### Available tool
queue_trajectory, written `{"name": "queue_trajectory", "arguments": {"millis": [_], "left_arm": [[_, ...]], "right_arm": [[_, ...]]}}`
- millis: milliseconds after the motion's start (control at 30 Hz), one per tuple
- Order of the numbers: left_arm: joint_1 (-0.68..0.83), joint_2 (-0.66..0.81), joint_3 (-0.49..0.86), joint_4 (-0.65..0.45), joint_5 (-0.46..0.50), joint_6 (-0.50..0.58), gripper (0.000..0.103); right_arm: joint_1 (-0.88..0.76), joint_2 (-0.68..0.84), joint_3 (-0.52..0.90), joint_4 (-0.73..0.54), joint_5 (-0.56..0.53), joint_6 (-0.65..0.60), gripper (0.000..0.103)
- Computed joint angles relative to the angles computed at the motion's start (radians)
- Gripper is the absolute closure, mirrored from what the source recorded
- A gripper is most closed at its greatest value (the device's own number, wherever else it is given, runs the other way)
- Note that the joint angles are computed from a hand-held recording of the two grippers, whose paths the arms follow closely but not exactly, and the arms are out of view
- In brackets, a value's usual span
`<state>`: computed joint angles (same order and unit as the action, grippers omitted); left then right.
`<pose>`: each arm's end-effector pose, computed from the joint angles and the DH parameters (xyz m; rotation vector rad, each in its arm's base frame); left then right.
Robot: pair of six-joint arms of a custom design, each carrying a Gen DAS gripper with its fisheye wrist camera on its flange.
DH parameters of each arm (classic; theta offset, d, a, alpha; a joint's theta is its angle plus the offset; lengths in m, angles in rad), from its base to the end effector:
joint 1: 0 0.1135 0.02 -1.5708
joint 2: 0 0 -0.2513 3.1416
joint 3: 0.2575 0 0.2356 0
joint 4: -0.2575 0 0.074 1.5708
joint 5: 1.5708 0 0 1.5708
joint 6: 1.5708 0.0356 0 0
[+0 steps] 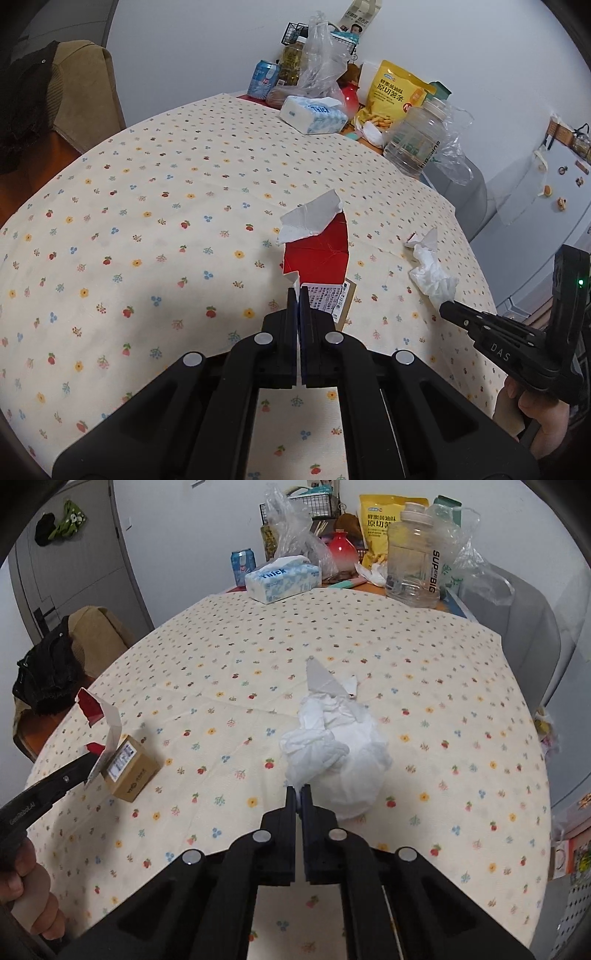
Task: Collect trash
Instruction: 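Grasp the crumpled white tissue with the right tool while the left holds the carton, then carry both items over the bin and open the right tool to drop the tissue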
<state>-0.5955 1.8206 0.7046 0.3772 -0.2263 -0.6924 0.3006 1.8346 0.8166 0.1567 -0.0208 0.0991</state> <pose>0.2665 -0.1709 0.1055 -0.2284 2.3091 -0.4041 0.3127 0.0977 0.1106 -0.2550 2.4291 0.2045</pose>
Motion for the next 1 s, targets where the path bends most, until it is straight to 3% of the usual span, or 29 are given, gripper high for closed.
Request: {"name": "queue_trajectory", "arguments": {"millis": [267, 567, 800, 1000], "left_arm": [[-0.059, -0.031, 0.006, -0.018, -0.02, -0.007, 0.101], [-0.177, -0.02, 0.087, -0.083, -0.066, -0.018, 0.101], [-0.279, 0.042, 0.199, -0.14, -0.085, -0.005, 0.101], [-0.36, 0.118, 0.34, -0.198, -0.085, 0.014, 0.101]], "right_arm": [[-0.025, -0.228, -0.19, 0.018, -0.021, 0.03, 0.101], [-0.143, -0.541, -0.392, -0.046, -0.126, 0.036, 0.101], [-0.376, -0.787, -0.491, -0.178, -0.254, -0.032, 0.101], [-0.701, -0.895, -0.506, -0.314, -0.435, -0.175, 0.101]]}}
